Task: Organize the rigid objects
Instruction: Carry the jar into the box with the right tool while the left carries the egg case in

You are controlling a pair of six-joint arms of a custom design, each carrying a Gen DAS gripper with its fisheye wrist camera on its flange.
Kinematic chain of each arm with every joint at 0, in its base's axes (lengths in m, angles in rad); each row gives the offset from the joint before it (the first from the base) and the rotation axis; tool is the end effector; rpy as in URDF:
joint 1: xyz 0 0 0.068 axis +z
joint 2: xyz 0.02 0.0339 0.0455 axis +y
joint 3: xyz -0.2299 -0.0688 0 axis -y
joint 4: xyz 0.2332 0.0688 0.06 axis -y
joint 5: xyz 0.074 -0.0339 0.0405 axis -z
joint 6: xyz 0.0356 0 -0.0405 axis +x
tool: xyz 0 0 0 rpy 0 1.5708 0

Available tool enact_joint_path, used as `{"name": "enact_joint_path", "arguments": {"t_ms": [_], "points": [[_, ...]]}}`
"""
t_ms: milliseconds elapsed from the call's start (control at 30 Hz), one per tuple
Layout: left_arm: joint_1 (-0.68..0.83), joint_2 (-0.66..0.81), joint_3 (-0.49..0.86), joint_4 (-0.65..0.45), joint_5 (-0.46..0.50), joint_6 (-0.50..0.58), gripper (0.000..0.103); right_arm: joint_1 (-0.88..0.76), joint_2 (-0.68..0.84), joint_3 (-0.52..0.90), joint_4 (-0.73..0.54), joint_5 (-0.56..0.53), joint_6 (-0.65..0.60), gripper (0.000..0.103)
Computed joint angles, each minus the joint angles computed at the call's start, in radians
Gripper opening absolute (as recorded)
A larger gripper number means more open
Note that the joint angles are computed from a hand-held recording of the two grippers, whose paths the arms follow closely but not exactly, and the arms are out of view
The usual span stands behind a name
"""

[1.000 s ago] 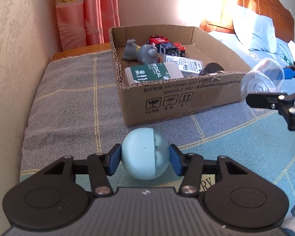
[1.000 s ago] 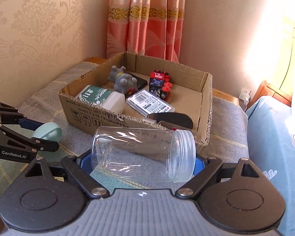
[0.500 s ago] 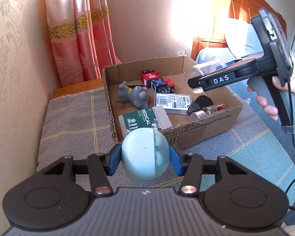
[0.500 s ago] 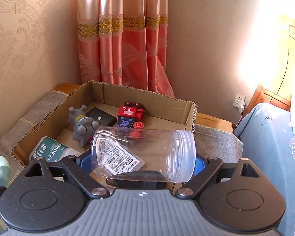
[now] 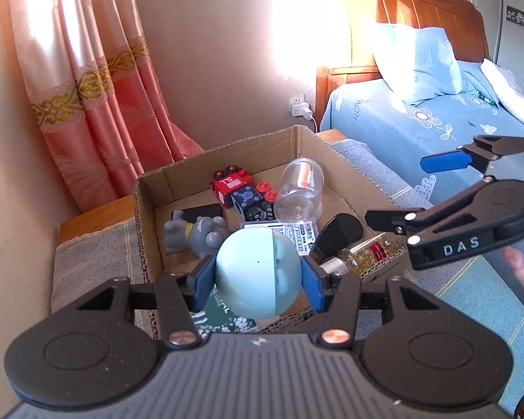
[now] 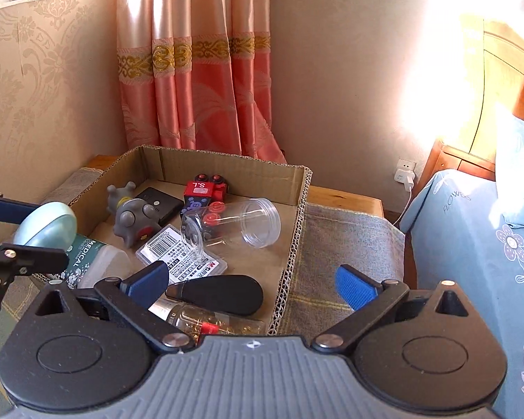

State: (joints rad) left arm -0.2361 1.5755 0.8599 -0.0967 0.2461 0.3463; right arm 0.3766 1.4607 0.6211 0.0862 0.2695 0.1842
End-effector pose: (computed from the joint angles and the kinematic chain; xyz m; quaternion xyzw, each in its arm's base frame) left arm 0.3004 -0.0812 0.1569 0.3082 0.8701 -0.0936 0.3731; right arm 0.2584 0.0920 0.1344 -0.0342 0.9102 -0.0095 0.4125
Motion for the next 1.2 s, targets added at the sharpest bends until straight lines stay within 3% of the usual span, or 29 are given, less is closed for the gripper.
{"name": "enact_joint_path", "arguments": {"t_ms": [233, 300, 367, 533, 933, 1200], "points": [[-0.067, 0.157, 0.107, 0.011, -0.018, -0.058, 0.054, -0.003, -0.114, -0.077, -0.023, 0.009, 0.027, 0.103], [-0.070, 0.163, 0.102, 0.027, -0.024, -0.087, 0.070, 0.002, -0.136, -0.090, -0.030, 0.018, 0.027, 0.103], [-0.071, 0.133, 0.056, 0.084, -0.037, -0.106, 0.094, 0.008, -0.157, -0.096, -0.049, 0.016, 0.025, 0.103], [-0.070, -0.006, -0.079, 0.171, -0.113, -0.125, 0.101, 0.043, -0.183, -0.079, -0.121, 0.053, 0.061, 0.103], [-0.035, -0.220, -0.233, 0.041, -0.236, -0.276, 0.101, 0.202, -0.115, 0.065, -0.446, 0.208, 0.368, 0.103], [-0.044, -0.324, -0.281, -0.011, -0.301, -0.300, 0.101, 0.279, -0.115, 0.096, -0.521, 0.255, 0.461, 0.103]]}}
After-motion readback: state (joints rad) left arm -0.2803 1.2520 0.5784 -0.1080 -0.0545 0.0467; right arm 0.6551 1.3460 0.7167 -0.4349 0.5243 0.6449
